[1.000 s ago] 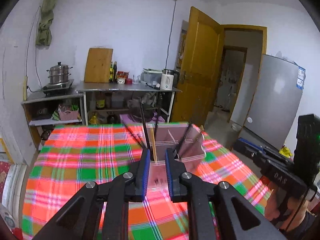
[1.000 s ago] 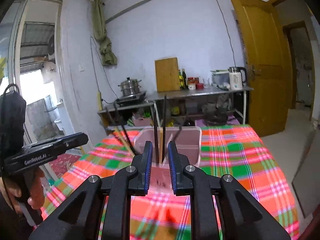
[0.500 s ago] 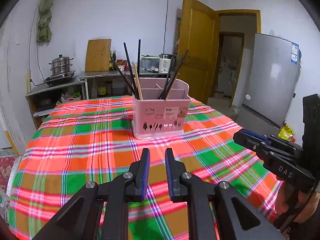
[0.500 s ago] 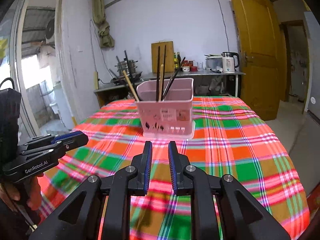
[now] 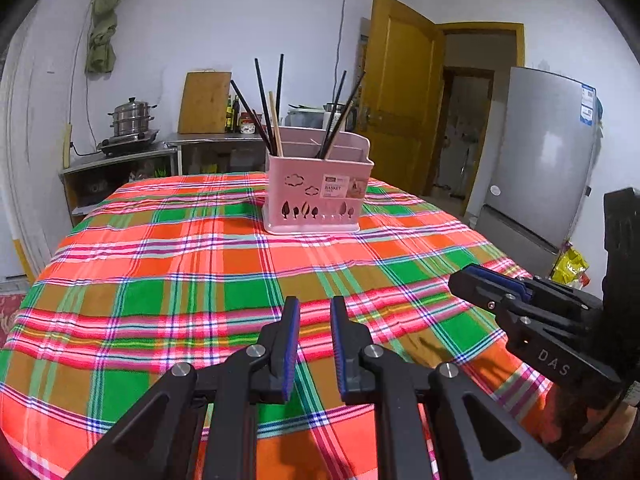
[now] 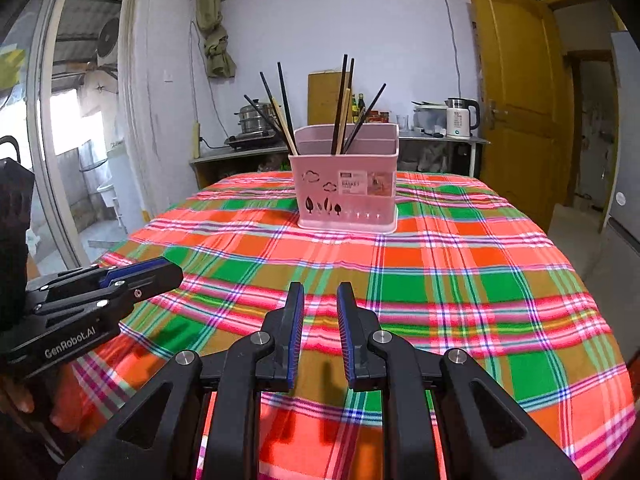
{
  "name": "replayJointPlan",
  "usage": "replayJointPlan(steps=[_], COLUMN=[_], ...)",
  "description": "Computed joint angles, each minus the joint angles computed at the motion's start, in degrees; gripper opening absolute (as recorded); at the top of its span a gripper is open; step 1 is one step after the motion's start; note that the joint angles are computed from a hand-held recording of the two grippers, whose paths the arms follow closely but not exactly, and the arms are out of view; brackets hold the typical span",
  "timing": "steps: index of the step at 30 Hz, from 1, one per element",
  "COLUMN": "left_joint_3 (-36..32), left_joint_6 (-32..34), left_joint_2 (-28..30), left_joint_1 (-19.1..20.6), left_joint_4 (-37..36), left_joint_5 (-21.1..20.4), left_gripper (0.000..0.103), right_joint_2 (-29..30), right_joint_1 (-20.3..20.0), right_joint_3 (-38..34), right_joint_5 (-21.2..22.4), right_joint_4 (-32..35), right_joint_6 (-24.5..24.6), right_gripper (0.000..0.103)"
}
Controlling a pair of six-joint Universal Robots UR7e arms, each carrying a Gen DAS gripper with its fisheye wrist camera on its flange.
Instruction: Organize utensils
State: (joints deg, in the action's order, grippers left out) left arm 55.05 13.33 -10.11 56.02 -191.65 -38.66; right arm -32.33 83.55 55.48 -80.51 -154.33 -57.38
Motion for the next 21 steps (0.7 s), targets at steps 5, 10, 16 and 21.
replayJointPlan(steps=[5,10,16,21], left_joint_3=[-0.38,-0.66,-1.1,-1.35], left_joint_6=[0.09,0.32,0.26,-0.38], left_joint_2=[0.47,0.76,1.04,1.1], left_joint_1=[0.28,0.33,0.29,0.43], left_joint_4=[-0.09,-0.27,0.03,0.59], left_joint_5=[-0.45,-0.33,0.53,0.67], left_gripper=[0.015,0.015,0.015,0.015], right_joint_2=[-0.43,-0.75,-0.93,-1.05], right_joint_1=[-0.35,-0.68,-1.15,-1.13], right_joint_3=[2.2,2.93,2.94,3.47], right_joint_5=[0.74,2.13,3.13,3.26], right_joint_4=[-2.85,-4.32,-4.88,-5.69], right_joint_6=[-1.45,-0.68,1.12,1.15], right_gripper=[0.017,0.017,0.017,0.017])
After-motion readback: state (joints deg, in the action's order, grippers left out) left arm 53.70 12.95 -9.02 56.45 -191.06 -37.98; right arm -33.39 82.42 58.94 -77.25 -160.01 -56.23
